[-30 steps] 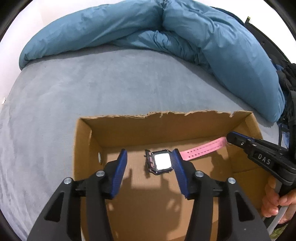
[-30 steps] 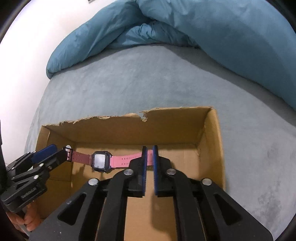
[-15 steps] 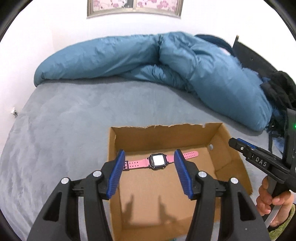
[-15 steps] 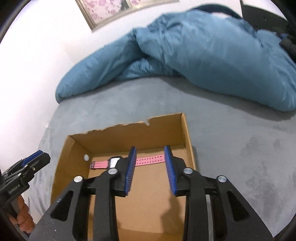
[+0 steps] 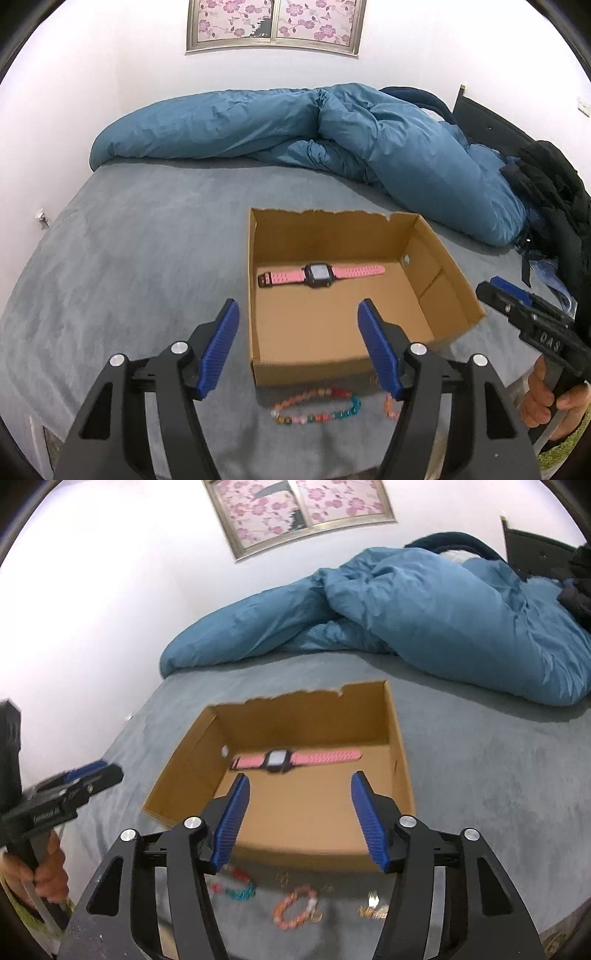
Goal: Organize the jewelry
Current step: 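Withdraw both tools from the box toward the remaining jewelry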
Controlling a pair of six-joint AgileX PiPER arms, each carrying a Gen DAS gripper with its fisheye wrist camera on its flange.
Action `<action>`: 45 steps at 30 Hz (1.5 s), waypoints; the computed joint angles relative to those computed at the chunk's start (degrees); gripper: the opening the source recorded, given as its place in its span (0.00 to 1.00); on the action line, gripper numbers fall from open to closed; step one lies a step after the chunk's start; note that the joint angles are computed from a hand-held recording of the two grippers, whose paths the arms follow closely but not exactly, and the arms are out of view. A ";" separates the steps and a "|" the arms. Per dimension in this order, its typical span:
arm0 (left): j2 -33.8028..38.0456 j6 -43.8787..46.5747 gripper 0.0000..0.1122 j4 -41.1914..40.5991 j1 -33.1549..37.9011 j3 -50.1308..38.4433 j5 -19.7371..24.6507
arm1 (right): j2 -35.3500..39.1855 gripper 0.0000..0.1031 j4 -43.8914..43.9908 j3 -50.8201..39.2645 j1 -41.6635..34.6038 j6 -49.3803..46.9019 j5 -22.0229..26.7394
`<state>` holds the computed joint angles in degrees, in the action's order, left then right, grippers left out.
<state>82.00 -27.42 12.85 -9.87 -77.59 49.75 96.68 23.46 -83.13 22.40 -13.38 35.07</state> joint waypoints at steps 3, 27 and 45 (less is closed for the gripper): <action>-2.69 -2.21 0.59 1.29 -1.00 3.85 -0.82 | -2.44 0.56 1.41 5.22 1.37 -2.92 -2.29; -5.60 -9.95 0.59 7.35 -3.01 12.17 -1.32 | -7.58 0.56 0.39 17.77 5.80 -2.58 -7.47; -6.25 -11.33 0.59 8.96 -3.41 17.21 -4.47 | -9.49 0.55 -5.19 24.16 8.31 0.25 -14.62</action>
<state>75.75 -38.75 21.80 -13.28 -60.39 45.28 87.19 18.27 -58.97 30.71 -13.13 20.45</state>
